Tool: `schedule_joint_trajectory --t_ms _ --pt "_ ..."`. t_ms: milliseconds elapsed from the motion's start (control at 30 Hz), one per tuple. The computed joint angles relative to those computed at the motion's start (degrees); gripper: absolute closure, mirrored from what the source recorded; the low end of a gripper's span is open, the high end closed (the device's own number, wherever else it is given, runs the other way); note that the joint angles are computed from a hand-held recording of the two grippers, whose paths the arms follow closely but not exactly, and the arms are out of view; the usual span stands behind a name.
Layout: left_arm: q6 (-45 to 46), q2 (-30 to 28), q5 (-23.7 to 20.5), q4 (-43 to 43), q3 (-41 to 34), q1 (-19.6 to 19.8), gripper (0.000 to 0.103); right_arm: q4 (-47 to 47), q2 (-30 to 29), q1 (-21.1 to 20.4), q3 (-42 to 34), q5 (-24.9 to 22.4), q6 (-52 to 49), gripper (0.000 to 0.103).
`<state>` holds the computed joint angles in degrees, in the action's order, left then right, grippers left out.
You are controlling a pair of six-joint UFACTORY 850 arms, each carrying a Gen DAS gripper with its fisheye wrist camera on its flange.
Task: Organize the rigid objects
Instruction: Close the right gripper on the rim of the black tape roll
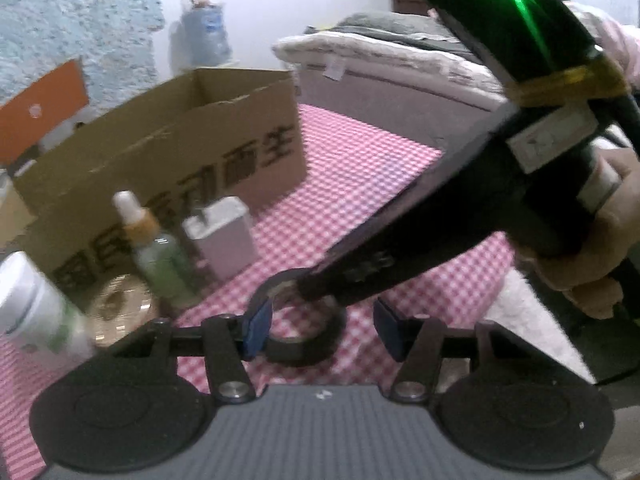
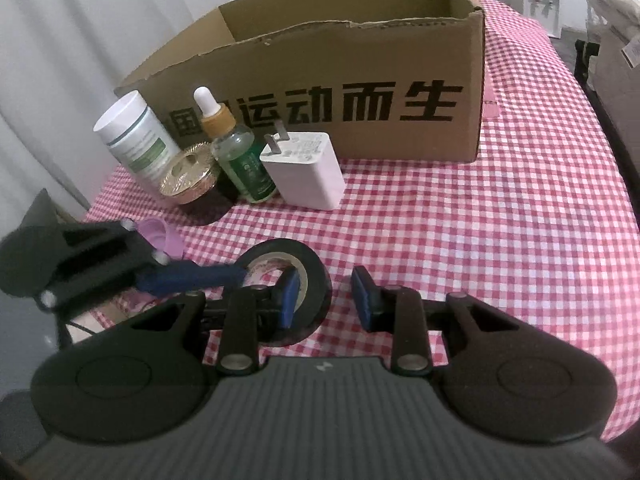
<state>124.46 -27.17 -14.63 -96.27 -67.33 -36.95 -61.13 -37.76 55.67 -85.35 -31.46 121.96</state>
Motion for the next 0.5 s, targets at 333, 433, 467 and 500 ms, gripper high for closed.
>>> schedule_joint_trajectory --t_ms 333,433,467,500 --pt "-11.9 -1.7 5.7 10.3 -1.9 -1.0 0.038 -3.2 -0.1 0.6 0.4 -0.8 5.0 0.075" --pt "-12.4 -1.7 5.5 10.2 -1.9 -1.0 0.039 -3.8 0.0 0.7 0.6 -0.8 5.9 0.075" --pt "-11.2 -1.5 5.4 8.9 -1.7 -1.0 0.040 -4.1 0.0 0.8 0.7 -0.7 6.4 0.075" --pt "-9.2 -1.3 5.5 6.8 -1.4 -1.0 0.040 -4.4 0.0 0.9 0.8 -0.6 6.8 0.077"
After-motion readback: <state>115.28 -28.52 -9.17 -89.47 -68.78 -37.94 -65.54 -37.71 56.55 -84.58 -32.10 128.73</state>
